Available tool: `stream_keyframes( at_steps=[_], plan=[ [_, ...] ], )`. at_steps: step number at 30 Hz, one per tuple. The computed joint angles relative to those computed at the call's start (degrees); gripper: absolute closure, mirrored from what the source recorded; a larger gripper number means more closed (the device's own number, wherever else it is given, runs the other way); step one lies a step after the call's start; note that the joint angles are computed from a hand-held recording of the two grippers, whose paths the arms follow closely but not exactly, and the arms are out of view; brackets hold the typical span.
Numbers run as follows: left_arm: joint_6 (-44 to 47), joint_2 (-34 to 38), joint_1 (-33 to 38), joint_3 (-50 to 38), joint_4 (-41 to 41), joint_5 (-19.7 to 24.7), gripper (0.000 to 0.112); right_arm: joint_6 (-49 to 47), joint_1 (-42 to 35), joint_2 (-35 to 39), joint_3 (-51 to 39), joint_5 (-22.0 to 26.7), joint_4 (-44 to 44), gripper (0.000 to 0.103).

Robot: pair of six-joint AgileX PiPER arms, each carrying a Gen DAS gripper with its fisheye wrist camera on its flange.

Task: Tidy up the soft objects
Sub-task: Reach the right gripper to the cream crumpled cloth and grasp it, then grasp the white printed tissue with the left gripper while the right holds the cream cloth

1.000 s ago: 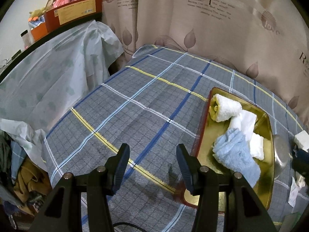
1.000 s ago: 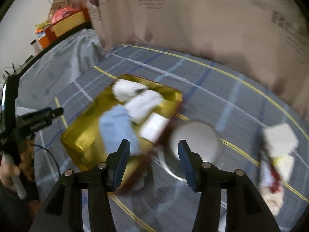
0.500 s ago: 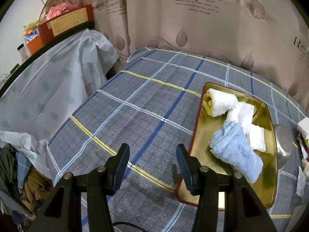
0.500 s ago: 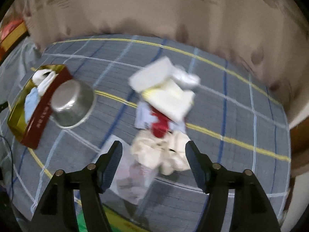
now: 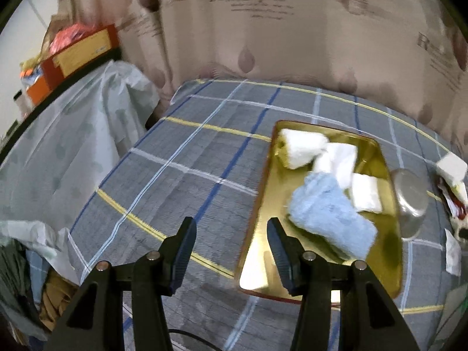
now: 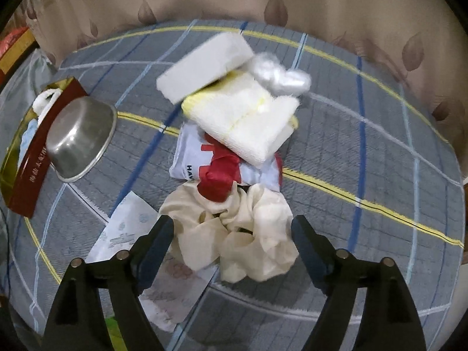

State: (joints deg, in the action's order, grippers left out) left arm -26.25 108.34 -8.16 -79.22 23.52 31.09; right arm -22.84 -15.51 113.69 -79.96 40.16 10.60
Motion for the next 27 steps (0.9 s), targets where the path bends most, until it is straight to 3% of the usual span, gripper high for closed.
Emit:
stream_keyframes(
  at_steps=[4,5,11,16,20,27],
  plan=[
    [5.6,-1.1,-3.2,-1.2,-5.2,1.5,0.061,0.5,0.0,2.7,-3.1,2.5,-1.3,0.028],
    [7.2,-1.2,-4.1,-1.6,-6.6,1.9,0.061,1.5,-0.1,3.1,-3.7,3.0,-2.1,0.04],
    [16.8,1.8,-11.7,-6.8,-15.3,5.4,0.061,2.3,-2.4,1.3,-1.1,0.2,-1.4,0.086],
    [25.5,6.9,-17.9,-14.2,-22.8,10.2,0.061,1.3,-7.5,-3.3,7.8,-6.9,0.5,0.089],
    [33.5,13.1,-21.0,-23.8,-32.1,17.4,0.057,-4.3,-13.2,-7.6,16.2,-13.0,7.2,0.089],
    [32.0,25.0,-25.8,-43.8,-34.7,30.6,0.051,-21.4,-19.5,-11.8,26.1,-22.8,25.0,0.09]
  ],
)
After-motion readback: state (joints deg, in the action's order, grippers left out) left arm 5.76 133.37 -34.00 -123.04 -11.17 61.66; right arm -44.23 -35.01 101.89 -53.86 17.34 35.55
